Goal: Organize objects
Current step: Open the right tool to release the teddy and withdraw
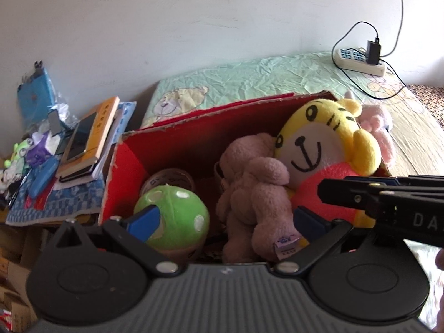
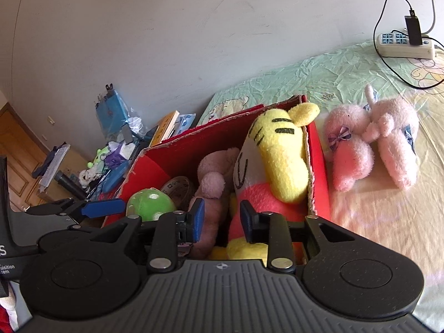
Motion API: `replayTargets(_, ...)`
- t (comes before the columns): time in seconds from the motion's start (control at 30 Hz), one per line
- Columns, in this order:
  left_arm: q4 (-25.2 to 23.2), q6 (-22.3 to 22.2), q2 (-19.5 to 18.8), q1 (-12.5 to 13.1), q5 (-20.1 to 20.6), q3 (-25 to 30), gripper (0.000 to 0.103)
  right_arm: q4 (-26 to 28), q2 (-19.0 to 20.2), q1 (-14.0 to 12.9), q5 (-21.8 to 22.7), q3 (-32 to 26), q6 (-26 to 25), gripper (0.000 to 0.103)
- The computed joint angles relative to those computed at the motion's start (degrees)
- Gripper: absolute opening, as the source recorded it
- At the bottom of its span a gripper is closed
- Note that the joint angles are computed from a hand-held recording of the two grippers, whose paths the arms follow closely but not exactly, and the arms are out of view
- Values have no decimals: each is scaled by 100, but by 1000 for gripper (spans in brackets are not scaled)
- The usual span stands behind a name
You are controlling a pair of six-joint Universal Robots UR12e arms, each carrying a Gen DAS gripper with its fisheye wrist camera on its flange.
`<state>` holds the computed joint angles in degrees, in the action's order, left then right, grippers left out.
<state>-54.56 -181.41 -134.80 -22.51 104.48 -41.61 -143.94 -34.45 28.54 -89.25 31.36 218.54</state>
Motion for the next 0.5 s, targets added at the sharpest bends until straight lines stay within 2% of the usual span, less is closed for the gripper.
replayTargets(0.5, -699, -966, -274, -332, 905, 576, 102, -414, -433, -302, 1109, 805, -550, 33)
